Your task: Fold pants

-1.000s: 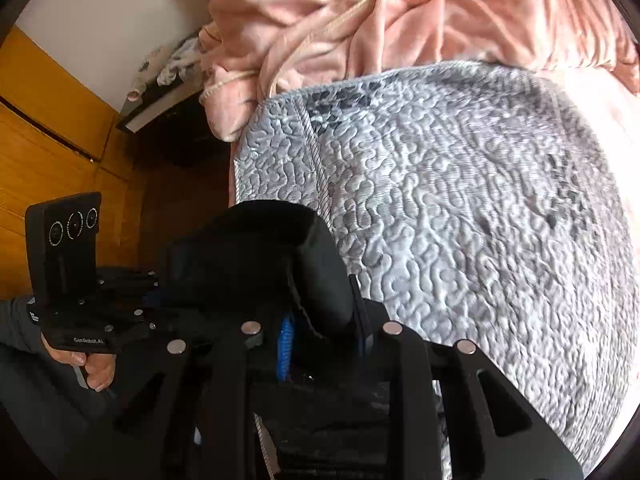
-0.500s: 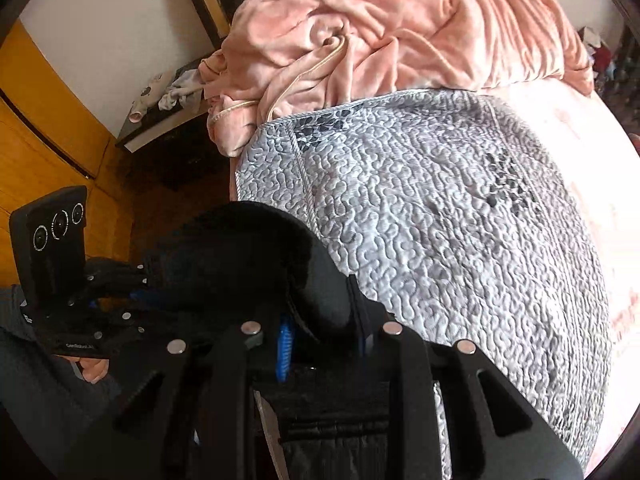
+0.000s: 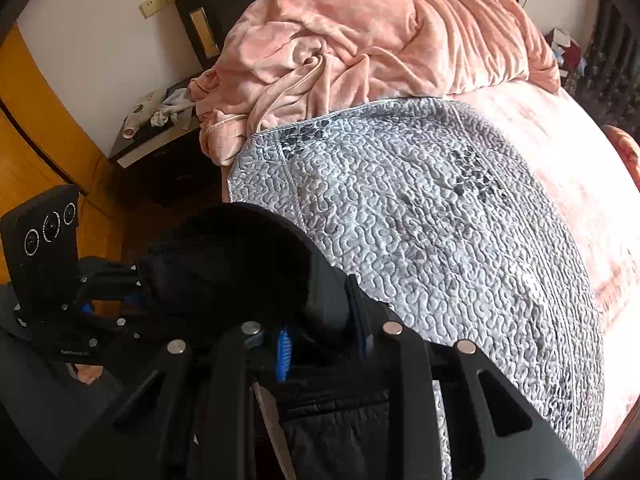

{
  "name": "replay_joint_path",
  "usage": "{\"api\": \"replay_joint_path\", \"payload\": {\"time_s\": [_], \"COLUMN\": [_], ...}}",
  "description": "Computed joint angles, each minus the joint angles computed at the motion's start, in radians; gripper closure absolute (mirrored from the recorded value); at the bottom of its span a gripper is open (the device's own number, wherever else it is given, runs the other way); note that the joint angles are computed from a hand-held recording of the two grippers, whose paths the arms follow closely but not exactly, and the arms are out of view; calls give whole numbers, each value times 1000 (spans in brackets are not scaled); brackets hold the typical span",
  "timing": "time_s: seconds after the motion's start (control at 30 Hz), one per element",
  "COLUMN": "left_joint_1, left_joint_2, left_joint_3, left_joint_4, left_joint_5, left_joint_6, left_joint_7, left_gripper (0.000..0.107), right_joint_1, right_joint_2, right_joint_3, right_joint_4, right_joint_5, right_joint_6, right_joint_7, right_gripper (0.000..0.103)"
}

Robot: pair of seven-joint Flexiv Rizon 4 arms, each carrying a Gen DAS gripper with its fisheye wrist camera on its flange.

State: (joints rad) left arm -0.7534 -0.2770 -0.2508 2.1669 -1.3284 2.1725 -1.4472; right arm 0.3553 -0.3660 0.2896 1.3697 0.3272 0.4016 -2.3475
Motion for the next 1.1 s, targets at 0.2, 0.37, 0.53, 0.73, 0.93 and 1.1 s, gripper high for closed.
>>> {"api": "replay_joint_path", "payload": {"time_s": [0.2, 0.37, 0.53, 0.73, 0.93, 1.1], "left_joint_1": [-20, -24, -25, -30, -36, -33], "left_joint_2": [-16, -34, -58, -80, -108, -136], "left_joint_3": [-31, -66, -102, -134, -170, -198], "left_joint_4": [-64, -120, -173, -220, -276, -323], "left_joint_5": [-91, -153, -203, -240, -285, -308], "left_joint_6": [18, 38, 66, 91, 126, 143], "left_joint_7": [128, 231, 321, 393, 482, 559], "left_gripper": [87, 87, 87, 87, 87, 87], "right_joint_1": [-22, -38, -51, -64, -71, -78], "right_joint_2": [46, 85, 124, 167, 209, 234], "right_joint_3": [-7, -17, -28, -40, -51, -63], "right_joint_4": [48, 89, 133, 187, 241, 279], "right_joint_5": [14, 22, 24, 32, 27, 22], "right_joint_6": [26, 47, 70, 98, 128, 157], "right_joint_7": [-6, -9, -9, -12, -13, -9], "right_gripper": [80, 80, 80, 80, 80, 80]}}
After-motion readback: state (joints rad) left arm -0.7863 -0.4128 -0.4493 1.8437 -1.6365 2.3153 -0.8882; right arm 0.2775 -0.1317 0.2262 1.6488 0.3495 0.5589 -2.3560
